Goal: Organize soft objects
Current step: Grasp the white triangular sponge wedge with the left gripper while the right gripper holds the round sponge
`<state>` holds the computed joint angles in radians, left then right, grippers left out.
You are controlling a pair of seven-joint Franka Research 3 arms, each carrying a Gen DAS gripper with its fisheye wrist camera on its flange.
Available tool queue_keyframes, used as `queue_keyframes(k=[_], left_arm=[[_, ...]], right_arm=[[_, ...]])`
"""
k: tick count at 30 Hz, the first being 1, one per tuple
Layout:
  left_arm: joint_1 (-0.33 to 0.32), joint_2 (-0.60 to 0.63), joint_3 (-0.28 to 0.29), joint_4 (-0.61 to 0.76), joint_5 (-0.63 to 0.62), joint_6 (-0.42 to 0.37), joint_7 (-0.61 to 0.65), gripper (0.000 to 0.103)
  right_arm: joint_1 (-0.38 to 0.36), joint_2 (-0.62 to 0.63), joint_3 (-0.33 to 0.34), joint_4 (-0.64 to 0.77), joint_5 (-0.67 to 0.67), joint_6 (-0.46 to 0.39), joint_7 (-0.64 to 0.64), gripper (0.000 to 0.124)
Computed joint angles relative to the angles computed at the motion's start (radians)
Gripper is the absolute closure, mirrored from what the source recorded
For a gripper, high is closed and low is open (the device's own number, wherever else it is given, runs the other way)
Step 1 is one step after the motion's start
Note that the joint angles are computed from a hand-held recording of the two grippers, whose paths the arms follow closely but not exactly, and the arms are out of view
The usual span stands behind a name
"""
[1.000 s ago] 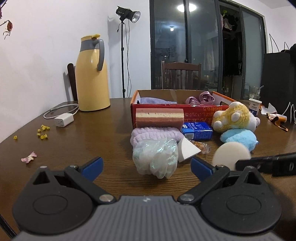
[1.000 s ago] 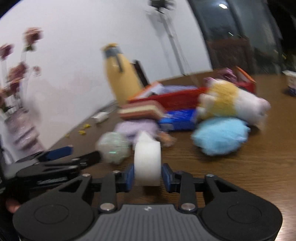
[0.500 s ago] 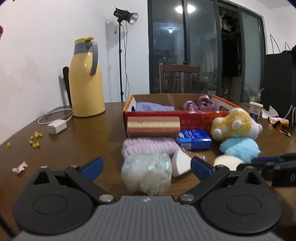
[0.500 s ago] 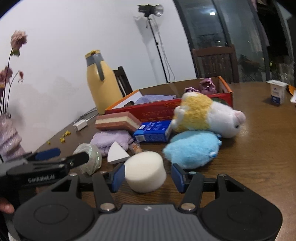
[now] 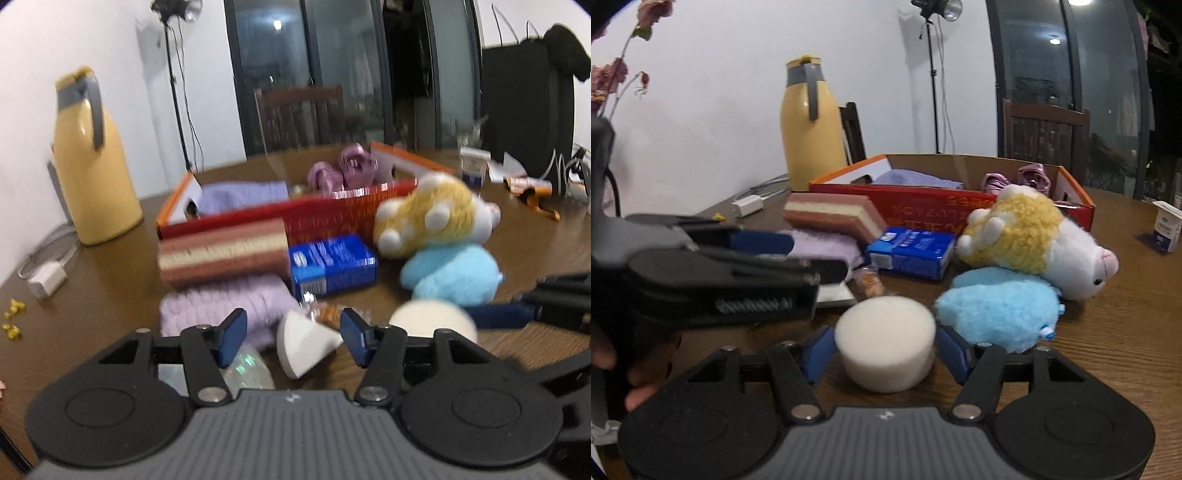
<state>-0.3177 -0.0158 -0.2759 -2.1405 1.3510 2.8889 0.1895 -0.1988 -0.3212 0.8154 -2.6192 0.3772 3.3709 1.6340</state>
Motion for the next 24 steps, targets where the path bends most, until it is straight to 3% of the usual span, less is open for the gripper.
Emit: queue_keyframes(k=[2,7,10,18,24], left_arm=[[0.003,0.011,0.006,-0.007,-0.080,0.027,0.085,0.068],[-0.001,-0.002,0.003,-0.015,0.005,0.026,0.003,0.082],[0.010,-0.055,-0.001,-0.039,0.112,0.061,-0.141,0.083],[0.021,-0.263,-0.044,-0.133,0.316,0.061,-0.422,0.083],[0.006,-0.405,-0.050,-0.216,0.312,0.051,-0.483,0.083]], right_arm=[[0.077,0.016,-0.083,-0.009,-0.008,0.010,-0.005,0.069],[0.155,0.003,-0.151,-0.033,0.033,0.018,-0.031,0.072],[0.203,-0.033,-0.183,-0.059,0.054,0.028,-0.039,0.072],[0.263,-0.231,-0.185,-0.159,0.096,0.021,0.001,0.072],[0.284,-0.381,-0.161,-0.220,0.063,-0.014,0.087,0.072]])
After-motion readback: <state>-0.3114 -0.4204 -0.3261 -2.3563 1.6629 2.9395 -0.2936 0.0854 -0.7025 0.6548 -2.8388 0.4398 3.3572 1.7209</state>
